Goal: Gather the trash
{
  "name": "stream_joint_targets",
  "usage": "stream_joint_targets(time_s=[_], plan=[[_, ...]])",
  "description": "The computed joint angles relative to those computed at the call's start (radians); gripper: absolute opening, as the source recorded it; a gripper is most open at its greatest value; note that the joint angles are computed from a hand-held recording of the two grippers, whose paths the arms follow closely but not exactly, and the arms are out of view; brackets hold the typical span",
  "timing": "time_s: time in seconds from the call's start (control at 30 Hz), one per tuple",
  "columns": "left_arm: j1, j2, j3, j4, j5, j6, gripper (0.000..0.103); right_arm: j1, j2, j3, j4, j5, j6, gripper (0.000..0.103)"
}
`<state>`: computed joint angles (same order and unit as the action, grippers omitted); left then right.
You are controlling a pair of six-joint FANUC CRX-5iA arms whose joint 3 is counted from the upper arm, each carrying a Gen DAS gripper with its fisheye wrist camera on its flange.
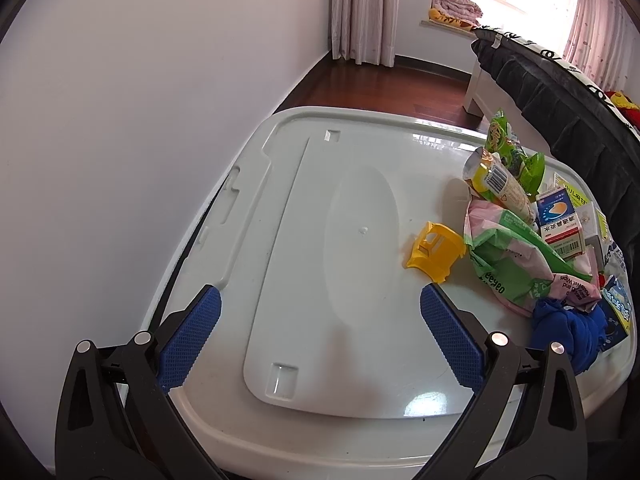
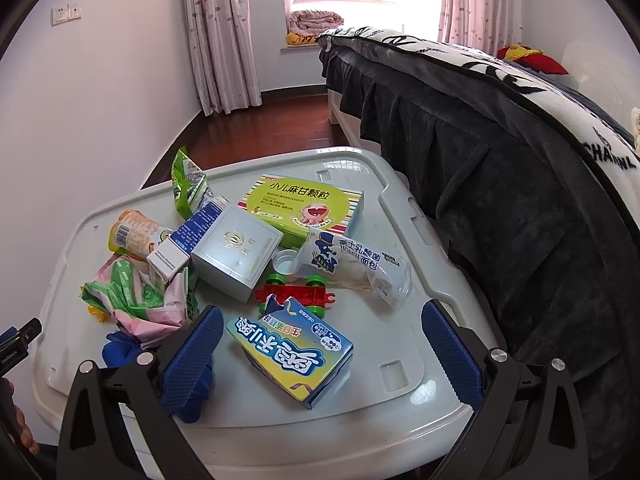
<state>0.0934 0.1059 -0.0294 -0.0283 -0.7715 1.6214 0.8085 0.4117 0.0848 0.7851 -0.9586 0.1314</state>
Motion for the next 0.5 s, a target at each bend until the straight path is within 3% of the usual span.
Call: stream_joint_targets(time_s=[0.5], plan=[[-0.02, -0.004, 0.019, -0.083, -0.008, 0.061, 0.097, 0.0, 0.005, 0.006, -0.003, -0.005, 0.006, 0.098]])
